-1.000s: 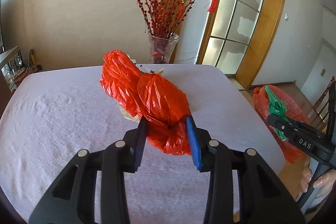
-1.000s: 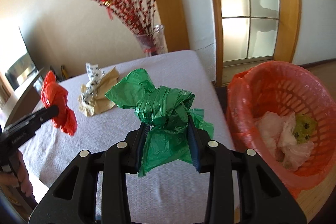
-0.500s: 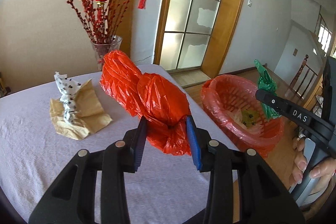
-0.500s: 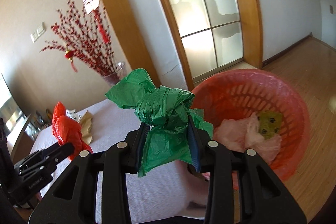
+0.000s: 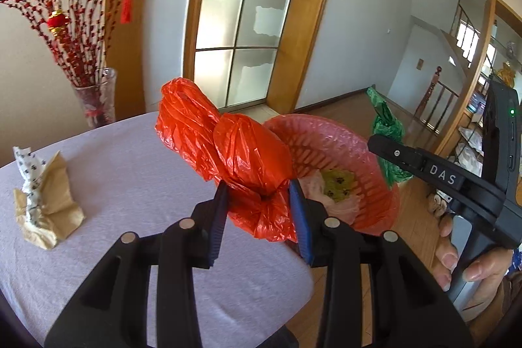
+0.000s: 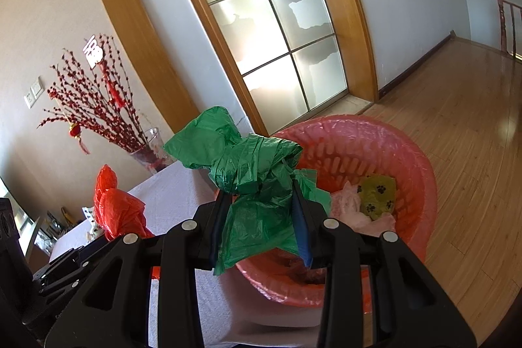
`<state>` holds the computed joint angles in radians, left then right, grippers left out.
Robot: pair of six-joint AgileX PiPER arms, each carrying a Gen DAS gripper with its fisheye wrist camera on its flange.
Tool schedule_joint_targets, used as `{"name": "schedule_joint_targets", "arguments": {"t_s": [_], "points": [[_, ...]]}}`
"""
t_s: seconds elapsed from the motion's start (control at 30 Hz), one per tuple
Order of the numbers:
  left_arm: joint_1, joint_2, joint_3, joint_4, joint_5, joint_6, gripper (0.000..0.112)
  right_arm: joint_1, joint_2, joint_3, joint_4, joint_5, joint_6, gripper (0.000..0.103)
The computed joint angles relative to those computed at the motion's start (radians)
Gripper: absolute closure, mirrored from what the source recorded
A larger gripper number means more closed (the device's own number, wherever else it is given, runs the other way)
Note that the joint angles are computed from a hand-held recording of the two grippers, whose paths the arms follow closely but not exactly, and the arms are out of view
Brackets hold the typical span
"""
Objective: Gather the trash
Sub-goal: 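Carry the green and orange-red bags with both tools over the basket and release, then grasp the white paw-print bag with the right tool and lift it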
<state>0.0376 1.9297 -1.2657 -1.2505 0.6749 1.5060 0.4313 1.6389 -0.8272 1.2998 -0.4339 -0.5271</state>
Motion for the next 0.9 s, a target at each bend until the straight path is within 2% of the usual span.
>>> {"name": "schedule_joint_targets", "arguments": {"t_s": [0.33, 0.6, 0.7, 0.83, 0.9], "points": [[-0.084, 0.063, -0.070, 0.028, 0.014, -0.041, 0.075, -0.077, -0.023, 0.032, -0.104, 0.012, 0.099, 0.066], [-0.144, 0.124, -0.141, 0.052, 0.019, -0.071, 0.075, -0.157, -0.019, 0.024, -0.221, 0.055, 0.200, 0.066], [-0.172, 0.161, -0.190, 0.070, 0.029, -0.103, 0.074, -0.194, -0.006, 0.010, -0.282, 0.085, 0.259, 0.062], [-0.203, 0.210, -0.248, 0.100, 0.022, -0.151, 0.068, -0.263, 0.001, 0.020, -0.519, 0.124, 0.515, 0.049], [-0.212, 0.236, -0.274, 0.124, 0.024, -0.182, 0.065, -0.295, 0.005, 0.027, -0.633, 0.138, 0.641, 0.049]]}}
